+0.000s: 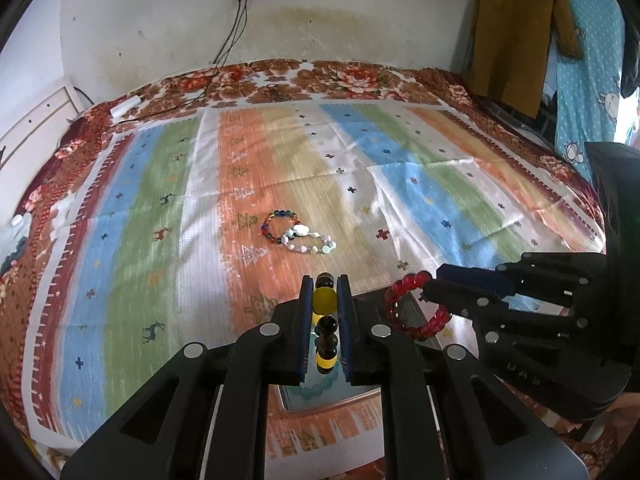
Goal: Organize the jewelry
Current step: 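Open the left tool over the tin while the right tool releases the red bracelet, then move both open tools back to the multicolour crystal bracelet and white stone bracelet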
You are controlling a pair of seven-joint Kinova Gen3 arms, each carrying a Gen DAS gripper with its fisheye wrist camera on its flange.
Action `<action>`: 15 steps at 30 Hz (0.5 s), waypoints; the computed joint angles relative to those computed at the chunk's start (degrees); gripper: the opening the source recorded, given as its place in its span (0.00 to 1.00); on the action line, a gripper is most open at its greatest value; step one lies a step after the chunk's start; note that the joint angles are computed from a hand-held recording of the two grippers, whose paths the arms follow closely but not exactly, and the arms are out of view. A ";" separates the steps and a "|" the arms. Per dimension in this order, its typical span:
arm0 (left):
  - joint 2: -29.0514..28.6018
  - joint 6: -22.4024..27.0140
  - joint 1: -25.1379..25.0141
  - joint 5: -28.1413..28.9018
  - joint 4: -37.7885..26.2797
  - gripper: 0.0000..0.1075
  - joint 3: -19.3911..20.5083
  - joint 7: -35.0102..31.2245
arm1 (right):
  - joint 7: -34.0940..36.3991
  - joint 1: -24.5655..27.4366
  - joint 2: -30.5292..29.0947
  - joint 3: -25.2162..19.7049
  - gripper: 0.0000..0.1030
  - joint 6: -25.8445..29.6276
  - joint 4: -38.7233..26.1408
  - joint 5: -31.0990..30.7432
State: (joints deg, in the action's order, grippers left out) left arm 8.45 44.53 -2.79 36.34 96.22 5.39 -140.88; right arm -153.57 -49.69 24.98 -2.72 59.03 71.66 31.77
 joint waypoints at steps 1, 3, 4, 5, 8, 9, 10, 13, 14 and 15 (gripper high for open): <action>0.08 0.03 0.08 -0.21 -0.02 0.11 -0.02 0.19 | -0.01 -0.04 0.00 -0.09 0.14 0.04 0.10 -0.12; 0.50 0.13 0.73 -1.98 -0.38 0.12 -0.12 1.82 | 0.48 0.14 0.07 -0.33 0.14 0.25 0.01 -0.55; 0.74 -0.28 1.36 -3.68 -0.53 0.16 -0.20 3.50 | 0.75 0.32 0.13 -0.44 0.14 0.17 0.03 -0.88; 0.90 -0.87 2.05 -4.85 -0.57 0.27 -0.60 4.89 | 1.36 0.64 0.36 -0.64 0.15 0.34 -0.18 -1.47; 1.04 -2.26 1.81 -6.11 -0.45 0.34 -0.27 6.68 | 1.45 -0.08 1.00 0.01 0.38 1.78 -0.81 -0.95; 1.04 -3.08 2.02 -7.00 -0.39 0.40 -0.41 7.97 | 1.13 -0.37 0.94 0.24 0.40 1.82 -0.64 -0.45; 1.15 -3.70 2.13 -7.72 -0.45 0.41 -0.40 8.85 | 0.91 -0.46 0.84 0.37 0.40 1.78 -0.47 -0.12; 1.09 -6.96 2.96 -11.36 -0.11 0.48 -0.63 12.25 | -0.12 -0.63 0.85 0.83 0.43 2.39 -0.20 0.77; 1.22 -7.47 2.74 -11.66 -0.20 0.52 -0.58 12.75 | -0.48 -0.65 0.91 0.94 0.43 2.69 -0.13 1.06; 1.54 -7.40 2.39 -11.69 -0.59 0.54 -0.47 13.12 | -0.69 -0.52 0.97 0.97 0.43 2.89 -0.03 1.20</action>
